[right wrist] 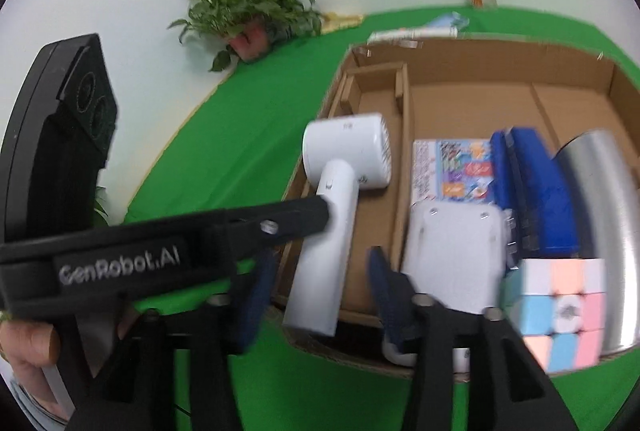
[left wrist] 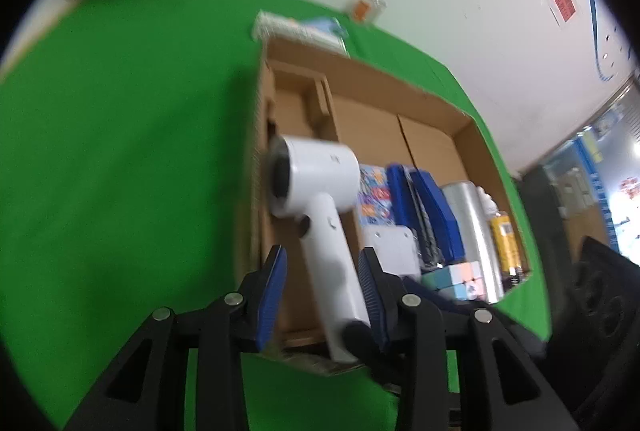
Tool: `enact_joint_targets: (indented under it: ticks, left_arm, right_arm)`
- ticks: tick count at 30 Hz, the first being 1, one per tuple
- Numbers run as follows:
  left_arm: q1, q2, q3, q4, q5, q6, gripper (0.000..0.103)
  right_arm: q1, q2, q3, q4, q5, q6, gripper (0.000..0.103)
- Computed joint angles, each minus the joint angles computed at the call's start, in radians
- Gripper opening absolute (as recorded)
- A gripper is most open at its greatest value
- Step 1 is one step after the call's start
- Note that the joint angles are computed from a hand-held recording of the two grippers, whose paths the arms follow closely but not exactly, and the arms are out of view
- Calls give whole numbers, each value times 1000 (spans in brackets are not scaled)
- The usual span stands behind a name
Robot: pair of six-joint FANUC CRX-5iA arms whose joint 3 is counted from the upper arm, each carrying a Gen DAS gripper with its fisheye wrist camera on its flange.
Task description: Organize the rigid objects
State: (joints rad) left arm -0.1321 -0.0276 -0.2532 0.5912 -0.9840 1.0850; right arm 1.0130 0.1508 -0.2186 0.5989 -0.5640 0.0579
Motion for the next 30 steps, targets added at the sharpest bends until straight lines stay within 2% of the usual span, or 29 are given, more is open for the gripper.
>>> enact_joint_targets:
  ticks: [1,3,4,5,6,7,8,11,14,17,20,22,26,30]
  left_arm:
    - [-6,-69,-31,-41,73,10,42]
    - [-33,-229,-121,-123,262,57,59]
    - [-49,-298,-165,-165,351,87,84]
    - [-82,-385,-211,-258,459,167,103]
    - [-120,-462,-248,-389,556,282,102]
    - [-158,-524,-265,-520,608,370,102]
    - [-192,-552,-256,-651,607,468,102]
    - [-368,-574,-173,-1024,435,839,102]
    - [-579,-558,-124,-1269,262,1229,102]
    - [-766,-542,-114,-1421,154,1405,102]
    - [-927,-485,-98,-1519,73,1455,102]
    - [-991,-452,-91,-1543,28,1496,102]
    - [-960,-455,-113,-1417,44,1479,102]
    - [-1002,-439,-95,-1426,-36,1506,102]
  right_arm:
    - [12,-29,-47,103,-4,-85,76]
    - [46,-98,-156,365,-65,-275,86]
    - [70,-129,-199,467,-109,-338,89]
    - [100,-149,-231,543,-176,-376,96]
    - [141,-162,-255,593,-269,-396,100]
    - [185,-169,-276,628,-369,-406,100]
    - [225,-181,-299,643,-447,-402,100]
    - [338,-224,-350,590,-626,-388,103]
    - [426,-279,-393,506,-749,-442,103]
    - [501,-341,-450,456,-819,-522,103]
    - [565,-383,-493,411,-870,-552,103]
    - [609,-413,-517,373,-892,-580,103]
    - [676,-442,-537,315,-933,-615,103]
    - [721,-457,-536,267,-978,-633,103]
